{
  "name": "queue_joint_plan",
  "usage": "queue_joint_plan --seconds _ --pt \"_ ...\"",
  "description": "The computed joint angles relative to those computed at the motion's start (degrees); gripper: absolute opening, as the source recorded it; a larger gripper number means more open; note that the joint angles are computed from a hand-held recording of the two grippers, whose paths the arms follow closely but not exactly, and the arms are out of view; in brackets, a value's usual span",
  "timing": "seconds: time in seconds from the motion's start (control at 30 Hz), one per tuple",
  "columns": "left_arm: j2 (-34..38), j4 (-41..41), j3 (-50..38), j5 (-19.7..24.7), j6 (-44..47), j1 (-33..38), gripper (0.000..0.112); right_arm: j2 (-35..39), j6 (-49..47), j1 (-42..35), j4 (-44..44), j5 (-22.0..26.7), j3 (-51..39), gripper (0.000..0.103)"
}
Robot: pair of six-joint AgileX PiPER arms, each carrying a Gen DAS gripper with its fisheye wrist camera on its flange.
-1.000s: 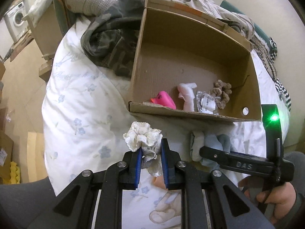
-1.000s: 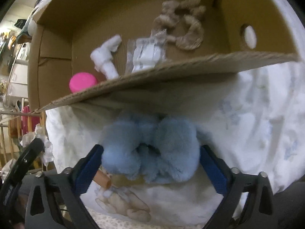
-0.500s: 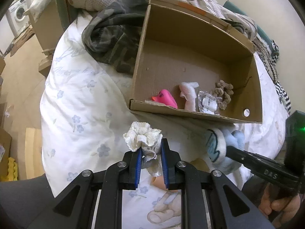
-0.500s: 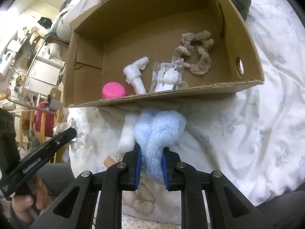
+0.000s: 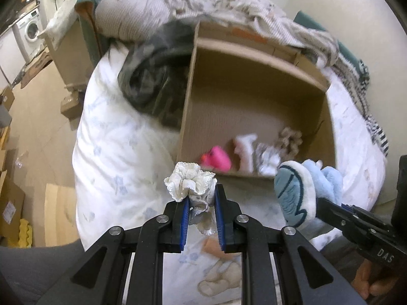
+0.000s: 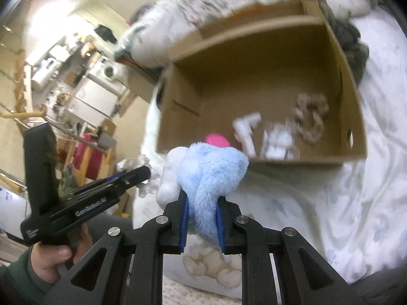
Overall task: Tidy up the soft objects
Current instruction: 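Carry the white scrunchie and blue scrunchie over the cardboard box with both tools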
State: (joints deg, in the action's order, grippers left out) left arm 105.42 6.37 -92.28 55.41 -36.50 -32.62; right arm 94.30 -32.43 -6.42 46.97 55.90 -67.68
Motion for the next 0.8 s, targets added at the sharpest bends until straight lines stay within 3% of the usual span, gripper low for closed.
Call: queue_joint_plan --seconds 0.33,0.57,0.63,0.73,0.8 --pt "5.9 6.4 -15.9 5.6 3.9 -0.5 0.017 2.0 2.6 -5.3 1.2 2.9 -11.4 0.020" --pt "12.3 2.1 -24.4 7.1 6.4 1.9 0.017 7.3 3.1 -6.3 -0.9 1.2 -17.9 0.020" --pt "13.5 1.4 -25.6 6.2 7.8 2.1 0.017 8.1 2.4 -6.5 -0.6 -0.2 -16.5 0.020" --pt "12.6 3.9 -20.7 0.4 8.2 1.3 0.017 9.9 4.9 -5.8 -3.2 -1.3 -15.4 0.020" --pt "13.5 4.9 -20.2 1.1 6.0 1.1 0.017 10.9 5.9 -5.1 -4.7 -1.4 -15.9 0.020"
